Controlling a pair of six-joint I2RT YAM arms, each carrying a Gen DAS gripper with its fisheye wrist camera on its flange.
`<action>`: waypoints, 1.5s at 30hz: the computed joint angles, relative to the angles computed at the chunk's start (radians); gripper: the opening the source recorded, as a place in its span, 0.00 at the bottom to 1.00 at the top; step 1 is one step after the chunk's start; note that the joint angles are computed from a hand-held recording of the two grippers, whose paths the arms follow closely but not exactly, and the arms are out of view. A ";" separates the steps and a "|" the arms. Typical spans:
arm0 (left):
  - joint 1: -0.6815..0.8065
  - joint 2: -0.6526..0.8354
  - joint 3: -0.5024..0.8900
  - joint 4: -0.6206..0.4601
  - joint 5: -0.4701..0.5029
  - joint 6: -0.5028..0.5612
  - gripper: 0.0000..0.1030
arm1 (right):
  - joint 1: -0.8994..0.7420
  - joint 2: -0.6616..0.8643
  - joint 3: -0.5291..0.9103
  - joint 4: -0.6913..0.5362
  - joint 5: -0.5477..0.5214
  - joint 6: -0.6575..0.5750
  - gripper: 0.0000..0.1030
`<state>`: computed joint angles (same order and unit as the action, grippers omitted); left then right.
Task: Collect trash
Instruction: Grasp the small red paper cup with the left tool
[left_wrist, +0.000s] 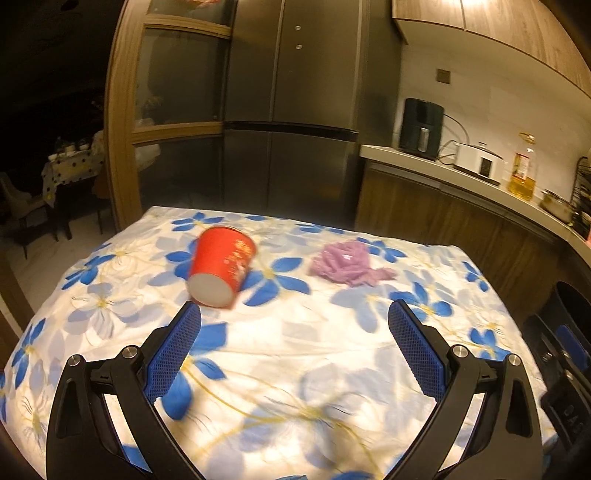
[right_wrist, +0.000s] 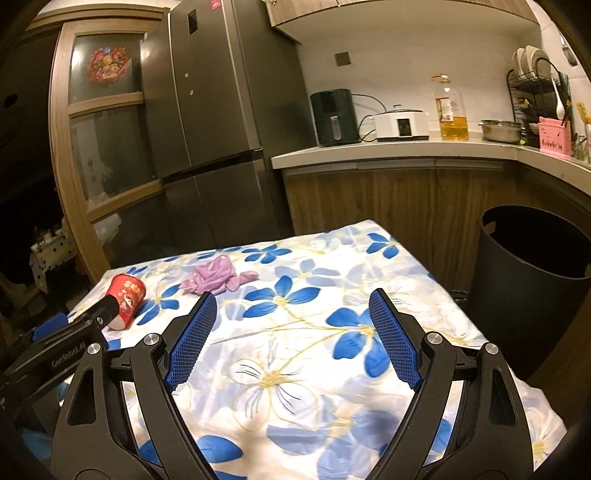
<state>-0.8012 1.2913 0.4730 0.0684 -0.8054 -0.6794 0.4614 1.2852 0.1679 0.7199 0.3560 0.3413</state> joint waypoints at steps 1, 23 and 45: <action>0.035 0.000 -0.011 0.030 0.013 0.028 0.94 | 0.004 0.016 0.007 0.007 0.002 0.002 0.81; 0.522 0.342 0.170 0.221 0.380 0.184 0.94 | 0.090 0.335 0.266 0.099 0.016 -0.036 0.81; 0.623 0.356 0.122 0.323 0.571 0.145 0.63 | 0.065 0.634 0.612 -0.033 -0.045 -0.051 0.81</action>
<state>-0.1785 1.6470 0.5945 0.3911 -0.2347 -0.5343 0.5260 1.9194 0.7800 0.6870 0.3110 0.2902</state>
